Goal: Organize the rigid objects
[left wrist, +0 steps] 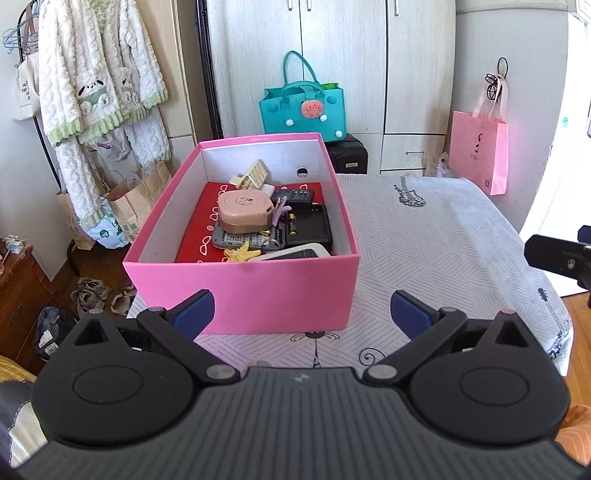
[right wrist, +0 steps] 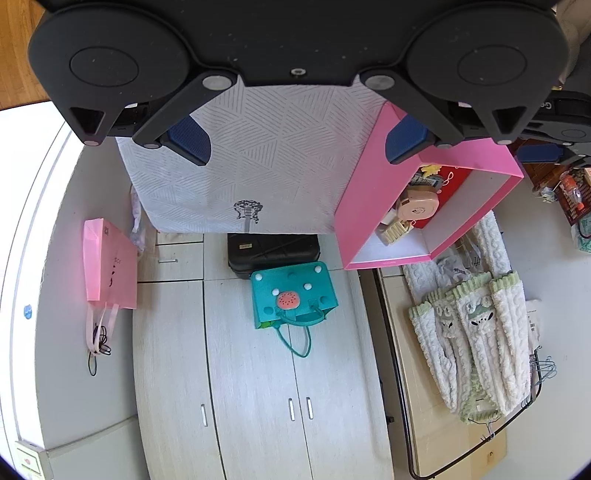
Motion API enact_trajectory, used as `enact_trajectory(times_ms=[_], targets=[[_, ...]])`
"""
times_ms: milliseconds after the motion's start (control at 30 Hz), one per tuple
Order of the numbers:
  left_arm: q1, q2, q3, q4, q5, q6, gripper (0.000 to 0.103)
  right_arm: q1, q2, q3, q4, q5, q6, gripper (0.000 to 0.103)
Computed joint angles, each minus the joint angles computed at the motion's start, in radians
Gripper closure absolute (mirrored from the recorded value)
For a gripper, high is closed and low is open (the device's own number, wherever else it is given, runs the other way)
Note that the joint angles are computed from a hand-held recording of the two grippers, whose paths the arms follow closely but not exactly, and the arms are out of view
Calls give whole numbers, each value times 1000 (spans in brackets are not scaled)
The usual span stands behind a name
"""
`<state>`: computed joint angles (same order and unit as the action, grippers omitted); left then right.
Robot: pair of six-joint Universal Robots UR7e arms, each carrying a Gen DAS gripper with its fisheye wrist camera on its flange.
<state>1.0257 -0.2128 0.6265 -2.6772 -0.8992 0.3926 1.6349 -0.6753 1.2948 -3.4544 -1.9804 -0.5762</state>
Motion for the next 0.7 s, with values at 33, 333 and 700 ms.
enact_trajectory(times_ms=[33,333,700], targets=[[0,-1,2,0,-2,-1,0,0,-1,4,-7,-1,-2,1],[3,2,-3,4,11,-22,0,-4,4,0,-32,-9,-5,1],[8,17,-38,16,30,-43,0,-1,13,-7,-53,-14,-29,1]])
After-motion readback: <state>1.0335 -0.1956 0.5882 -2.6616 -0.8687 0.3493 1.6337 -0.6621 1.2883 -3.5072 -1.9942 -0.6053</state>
